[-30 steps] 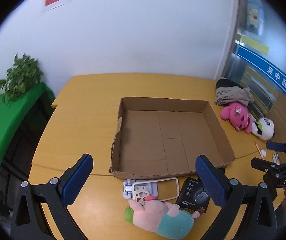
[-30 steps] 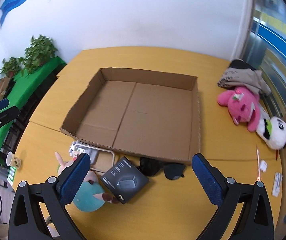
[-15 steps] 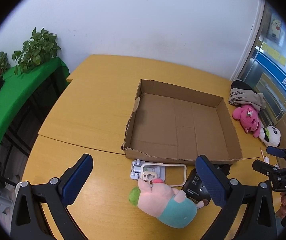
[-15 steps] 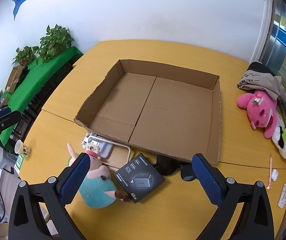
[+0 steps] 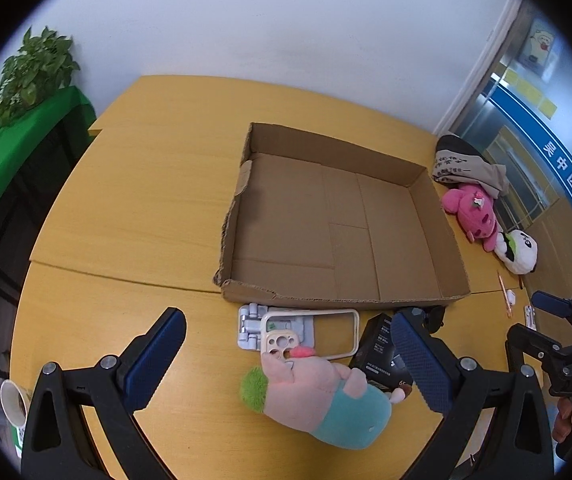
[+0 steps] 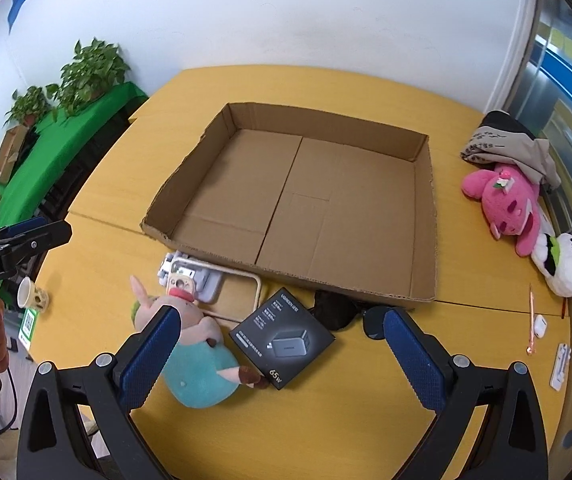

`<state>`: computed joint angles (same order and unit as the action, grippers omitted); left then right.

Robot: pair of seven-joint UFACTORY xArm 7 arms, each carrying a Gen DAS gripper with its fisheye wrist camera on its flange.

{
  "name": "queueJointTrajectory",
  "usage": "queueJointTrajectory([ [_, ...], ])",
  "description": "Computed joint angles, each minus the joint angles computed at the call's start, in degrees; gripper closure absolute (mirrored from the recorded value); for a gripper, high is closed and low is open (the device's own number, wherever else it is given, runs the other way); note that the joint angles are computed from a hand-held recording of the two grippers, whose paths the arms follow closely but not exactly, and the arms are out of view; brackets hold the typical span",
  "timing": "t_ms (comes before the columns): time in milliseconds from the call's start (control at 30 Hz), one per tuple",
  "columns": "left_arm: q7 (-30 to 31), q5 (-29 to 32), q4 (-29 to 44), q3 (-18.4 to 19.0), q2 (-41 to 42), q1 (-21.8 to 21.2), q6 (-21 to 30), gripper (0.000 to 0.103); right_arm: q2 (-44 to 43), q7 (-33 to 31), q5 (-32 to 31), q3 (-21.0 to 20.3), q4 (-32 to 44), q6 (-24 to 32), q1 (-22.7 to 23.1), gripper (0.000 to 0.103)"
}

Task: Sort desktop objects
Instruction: 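Close both grippers on the pink-and-teal plush pig from either side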

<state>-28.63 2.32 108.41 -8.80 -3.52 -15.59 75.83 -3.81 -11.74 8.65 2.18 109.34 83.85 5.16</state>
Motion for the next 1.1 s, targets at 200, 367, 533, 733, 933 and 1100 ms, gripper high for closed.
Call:
queueJointTrajectory([
  [200,2.4,-3.8,0.4,0.6,1.1,0.1,-1.1,0.001,0.3,1.9,-1.9,0.8,0.3,-0.3,0.7,0.000],
  [367,2.7,-8.5,-3.5,1.0,-0.2,0.4,-0.9,0.001,0.0,2.3,-0.1,0.7,-1.3,0.9,1.0,0.000],
  [533,1.1,-14.2,-12.7,1.7,-3.8,0.8,-2.1,0.001,-1.1,-0.4,3.6,0.7,-5.3,3.2,1.6,0.000],
  [733,-1.3,-21.4,-23.5,2.6,-5.7,1.5,-5.2,0.001,-2.3,-5.5,8.9,0.6,-12.9,6.2,2.6,0.002],
  [933,-2.6,-25.5,-29.5,3.0,-5.4,1.6,-7.1,0.001,-1.8,-10.6,8.6,1.9,-20.0,6.1,4.3,0.007],
  [1100,-2.0,-28.6,-32.2,2.9,-6.0,1.1,-9.6,0.003,-1.2,-11.7,7.7,2.4,-24.3,4.8,5.0,0.009],
])
